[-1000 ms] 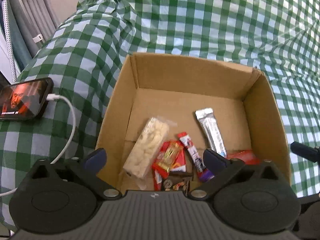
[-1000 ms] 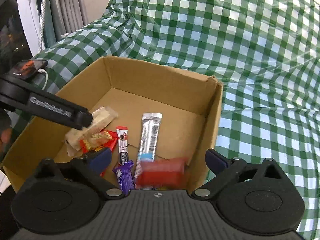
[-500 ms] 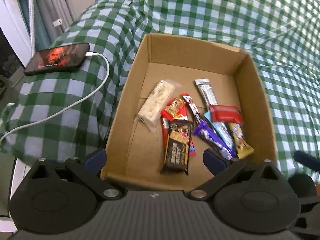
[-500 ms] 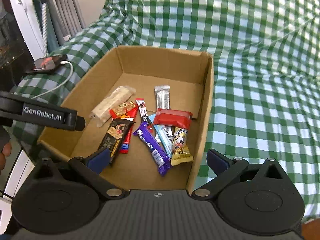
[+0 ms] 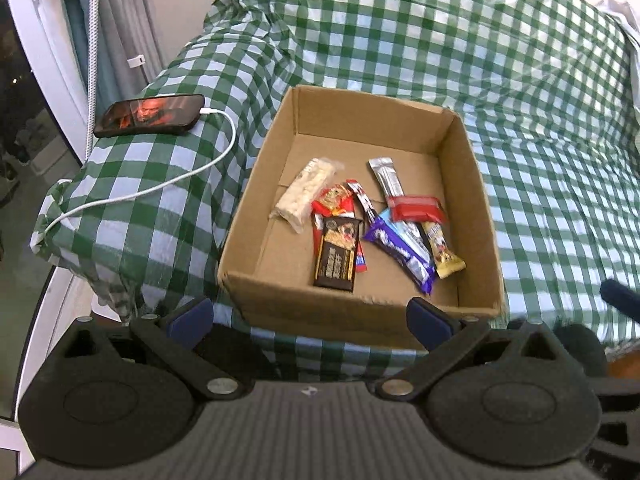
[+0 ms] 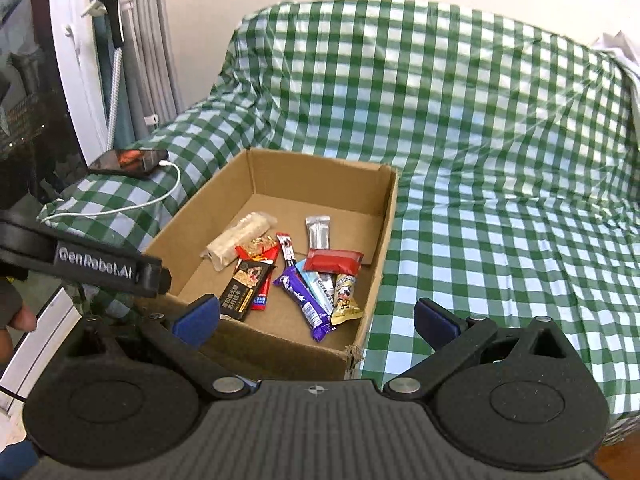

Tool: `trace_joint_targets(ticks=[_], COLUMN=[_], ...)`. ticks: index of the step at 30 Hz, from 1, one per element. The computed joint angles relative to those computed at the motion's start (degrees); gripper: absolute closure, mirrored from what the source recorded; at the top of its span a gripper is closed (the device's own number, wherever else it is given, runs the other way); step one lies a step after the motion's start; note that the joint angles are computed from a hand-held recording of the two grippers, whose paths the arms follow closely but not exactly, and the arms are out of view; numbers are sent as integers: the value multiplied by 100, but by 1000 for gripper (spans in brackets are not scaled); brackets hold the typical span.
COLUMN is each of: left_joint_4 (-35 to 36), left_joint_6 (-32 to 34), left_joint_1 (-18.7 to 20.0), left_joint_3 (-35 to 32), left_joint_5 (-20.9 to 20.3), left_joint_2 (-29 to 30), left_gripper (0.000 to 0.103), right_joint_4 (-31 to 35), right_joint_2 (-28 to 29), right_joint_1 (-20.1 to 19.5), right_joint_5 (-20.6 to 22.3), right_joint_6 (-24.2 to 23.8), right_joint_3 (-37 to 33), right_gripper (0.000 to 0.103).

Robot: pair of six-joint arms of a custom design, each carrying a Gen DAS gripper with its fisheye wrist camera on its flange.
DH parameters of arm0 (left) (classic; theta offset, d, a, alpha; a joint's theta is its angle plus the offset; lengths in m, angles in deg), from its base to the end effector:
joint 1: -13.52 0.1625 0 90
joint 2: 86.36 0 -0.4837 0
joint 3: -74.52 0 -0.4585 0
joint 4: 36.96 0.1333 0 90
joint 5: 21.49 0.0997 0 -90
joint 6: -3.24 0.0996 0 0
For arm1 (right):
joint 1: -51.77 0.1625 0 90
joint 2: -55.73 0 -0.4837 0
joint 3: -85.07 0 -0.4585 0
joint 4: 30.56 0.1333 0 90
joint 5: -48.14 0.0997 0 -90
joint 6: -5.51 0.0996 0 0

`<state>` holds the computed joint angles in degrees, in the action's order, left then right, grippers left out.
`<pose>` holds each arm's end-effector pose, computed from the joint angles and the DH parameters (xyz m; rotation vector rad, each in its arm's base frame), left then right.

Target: Organize snacks

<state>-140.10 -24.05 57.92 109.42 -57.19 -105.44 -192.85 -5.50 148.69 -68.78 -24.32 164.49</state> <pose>-0.5611 -0.8493 0.1329 0.3884 2.2390 -0.6495 0.1838 -0.7823 0.4720 0.4602 -2.2807 1.0460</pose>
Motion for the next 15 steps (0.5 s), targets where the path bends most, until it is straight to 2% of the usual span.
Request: trace_joint_targets(ticks=[4,7,11,15], left_joint_4=[-263,-491,-348,-621], left_joint_6=[-77,-105,-148,-86], left_joint_1=[-74,-122,-140,-178], left_joint_3=[550,825,816,1065], left_joint_5=[-4,151,223,426], left_joint_2=[-272,-379,-385,-480], left_gripper=[0,0,0,0], right_joint_4=[-218,-350,-563,-641], right_joint_2=[-151,-243,-318,-373], right_joint_1=[9,17,41,44], right_joint_5=[12,-17,-60,-60], right_joint_6=[-54,-144,-252,-267], right_joint_3=[247,399,539,618], right_gripper=[1,1,1,1])
